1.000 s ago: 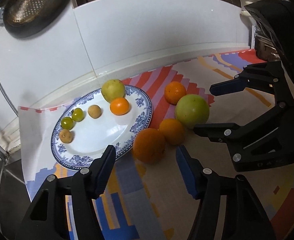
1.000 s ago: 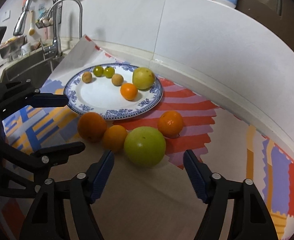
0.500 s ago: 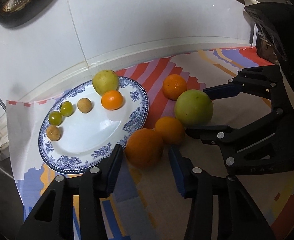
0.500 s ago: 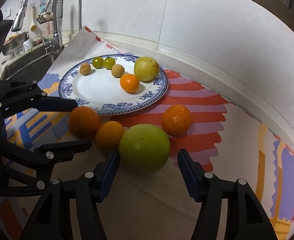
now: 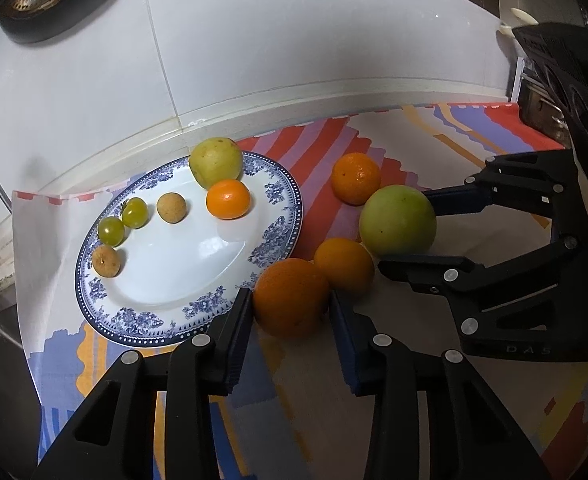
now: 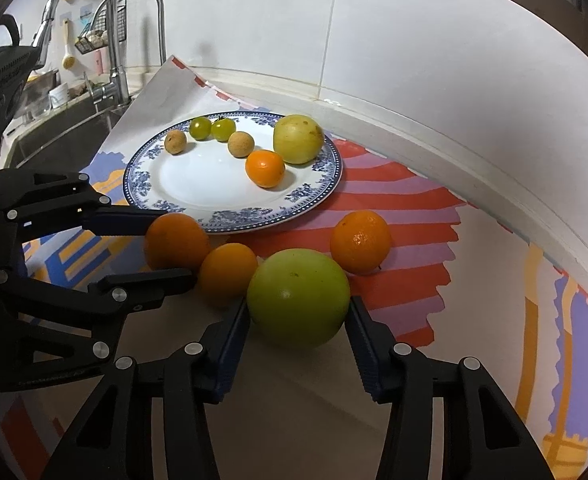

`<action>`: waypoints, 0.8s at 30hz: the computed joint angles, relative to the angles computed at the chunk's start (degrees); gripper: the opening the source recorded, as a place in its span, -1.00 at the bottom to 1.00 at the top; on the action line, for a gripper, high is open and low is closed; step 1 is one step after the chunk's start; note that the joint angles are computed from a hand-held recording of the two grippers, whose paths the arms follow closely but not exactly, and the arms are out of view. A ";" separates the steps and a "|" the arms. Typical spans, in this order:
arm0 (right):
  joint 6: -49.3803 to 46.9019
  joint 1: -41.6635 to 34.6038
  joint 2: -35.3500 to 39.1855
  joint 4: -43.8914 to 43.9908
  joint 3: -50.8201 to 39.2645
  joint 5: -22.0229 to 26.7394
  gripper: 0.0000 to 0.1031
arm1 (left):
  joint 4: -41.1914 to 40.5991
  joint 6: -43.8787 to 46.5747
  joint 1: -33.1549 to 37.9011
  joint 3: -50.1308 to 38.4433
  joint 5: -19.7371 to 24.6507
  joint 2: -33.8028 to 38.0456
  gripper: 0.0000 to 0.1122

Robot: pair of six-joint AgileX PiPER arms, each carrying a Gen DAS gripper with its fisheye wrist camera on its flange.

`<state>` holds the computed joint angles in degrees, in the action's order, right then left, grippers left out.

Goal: Organize fruits
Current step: 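Close the left tool on the orange while the right tool grasps the pomelo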

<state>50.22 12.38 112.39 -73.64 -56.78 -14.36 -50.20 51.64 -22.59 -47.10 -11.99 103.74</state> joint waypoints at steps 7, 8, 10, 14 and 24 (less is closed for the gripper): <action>-5.33 -0.59 -2.09 7.36 2.58 -0.56 -0.04 | -0.51 -1.11 -0.66 1.35 -0.73 -1.82 -0.32; -5.54 -0.68 -2.45 7.77 2.94 -0.70 -0.04 | -0.84 -1.04 -0.73 1.56 -0.78 -2.21 -0.32; -5.80 -0.80 -3.31 8.55 3.59 -0.97 -0.04 | -2.21 -0.58 -0.99 2.08 -1.00 -3.31 -0.32; -6.28 -0.98 -5.35 9.82 5.14 -1.78 -0.04 | -2.70 -1.48 -1.43 3.62 -1.55 -5.98 -0.32; -9.01 -0.51 -11.40 14.54 9.46 -3.81 -0.04 | -11.15 3.54 -3.26 7.60 -3.74 -13.09 -0.32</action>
<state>41.21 11.87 100.98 -59.11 -47.33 -18.16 -61.35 55.18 -25.85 -39.50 -15.73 90.65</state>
